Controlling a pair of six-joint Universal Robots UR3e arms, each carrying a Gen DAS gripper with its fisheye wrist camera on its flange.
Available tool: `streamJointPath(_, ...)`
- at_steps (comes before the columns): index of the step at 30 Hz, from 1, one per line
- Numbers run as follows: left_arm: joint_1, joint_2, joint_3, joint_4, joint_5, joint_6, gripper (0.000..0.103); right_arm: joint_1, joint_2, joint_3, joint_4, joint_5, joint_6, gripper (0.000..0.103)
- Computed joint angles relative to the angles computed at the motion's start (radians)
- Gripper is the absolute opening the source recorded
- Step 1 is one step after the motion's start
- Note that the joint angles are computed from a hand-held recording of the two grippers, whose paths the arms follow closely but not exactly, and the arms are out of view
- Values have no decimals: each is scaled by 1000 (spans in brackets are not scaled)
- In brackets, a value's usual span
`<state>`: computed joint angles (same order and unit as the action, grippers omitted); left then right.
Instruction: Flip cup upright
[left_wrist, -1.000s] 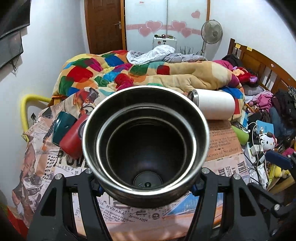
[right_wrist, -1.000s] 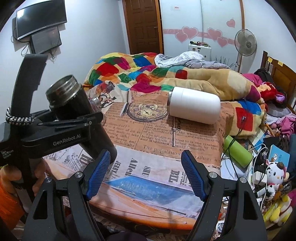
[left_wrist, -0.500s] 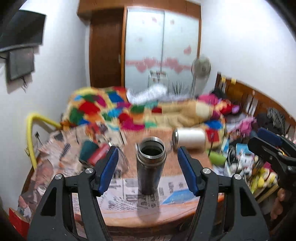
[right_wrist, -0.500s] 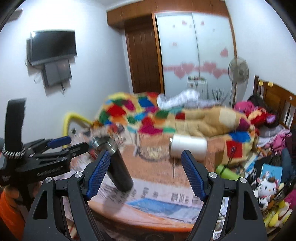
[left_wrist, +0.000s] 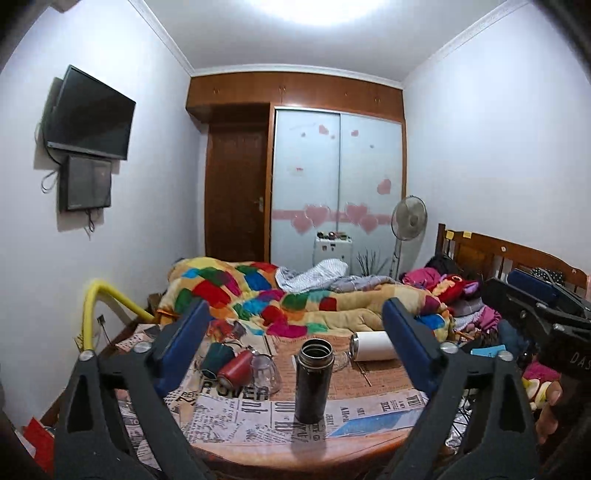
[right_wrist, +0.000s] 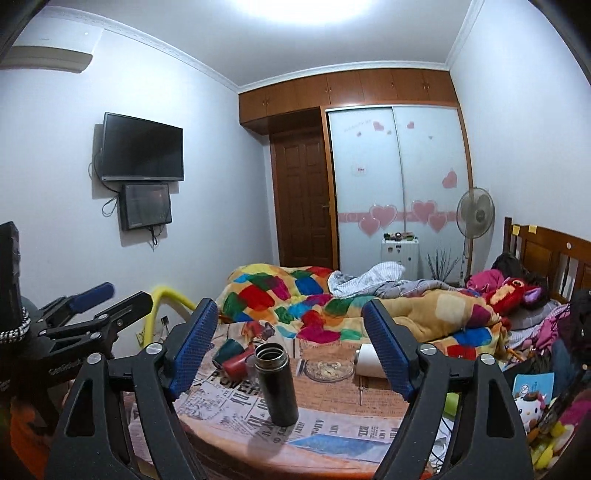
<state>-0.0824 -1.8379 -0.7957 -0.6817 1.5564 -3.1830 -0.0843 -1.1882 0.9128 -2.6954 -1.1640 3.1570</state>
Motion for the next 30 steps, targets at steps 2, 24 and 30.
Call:
streamJointPath(2,-9,16,-29,16,23,6,100,14,-4,14,-10,-22,-5,88)
streamJointPath(24,-19,70,-137,64,64,-8,103,28,-86,142,-36,-77,-22,103)
streamJointPath(30,-17,66,-138,67,61,-9,103,34,-78,123,-12,-82,-27,103)
